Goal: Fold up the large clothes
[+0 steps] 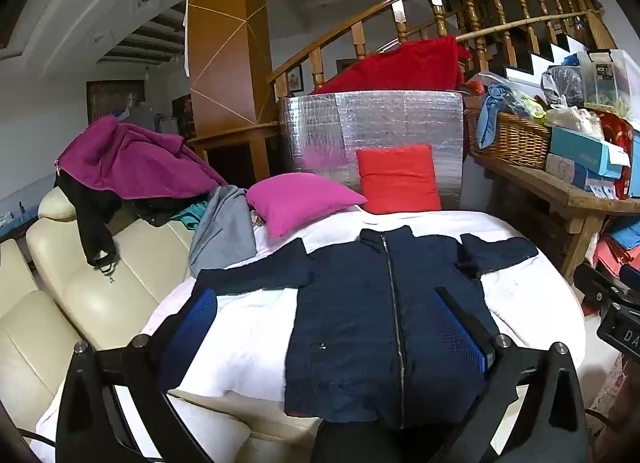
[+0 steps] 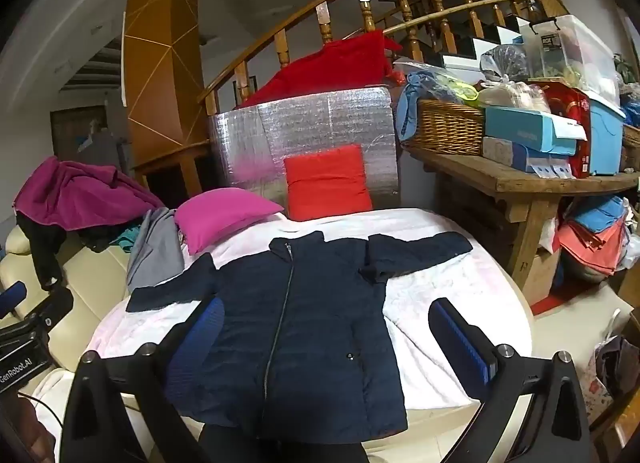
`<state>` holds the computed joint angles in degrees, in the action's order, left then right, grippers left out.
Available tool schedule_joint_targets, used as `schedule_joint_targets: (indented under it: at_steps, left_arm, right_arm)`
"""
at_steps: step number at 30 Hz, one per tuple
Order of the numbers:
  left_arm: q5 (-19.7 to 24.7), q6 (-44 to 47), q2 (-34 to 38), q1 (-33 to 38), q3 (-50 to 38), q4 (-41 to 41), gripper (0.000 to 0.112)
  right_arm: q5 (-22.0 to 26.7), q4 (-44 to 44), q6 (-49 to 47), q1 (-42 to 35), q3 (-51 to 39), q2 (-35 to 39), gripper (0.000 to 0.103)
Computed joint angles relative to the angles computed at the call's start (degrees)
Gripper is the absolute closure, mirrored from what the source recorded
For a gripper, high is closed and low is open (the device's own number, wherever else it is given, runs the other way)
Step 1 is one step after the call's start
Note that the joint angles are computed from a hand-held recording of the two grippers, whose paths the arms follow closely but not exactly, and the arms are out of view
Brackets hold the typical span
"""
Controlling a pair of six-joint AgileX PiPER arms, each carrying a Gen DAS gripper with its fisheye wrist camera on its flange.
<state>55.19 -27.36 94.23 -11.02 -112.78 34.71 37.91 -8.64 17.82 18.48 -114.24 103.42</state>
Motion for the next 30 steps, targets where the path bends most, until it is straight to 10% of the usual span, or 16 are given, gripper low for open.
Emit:
schedule_joint_targets:
  at_steps: [30]
  left_arm:
    - [-5.52, -9.25, -5.46, 0.31, 9.79, 6.64, 0.009]
  right_arm:
    - [-4.2, -5.91, 6.87, 0.3, 7.77, -4.75, 0.0]
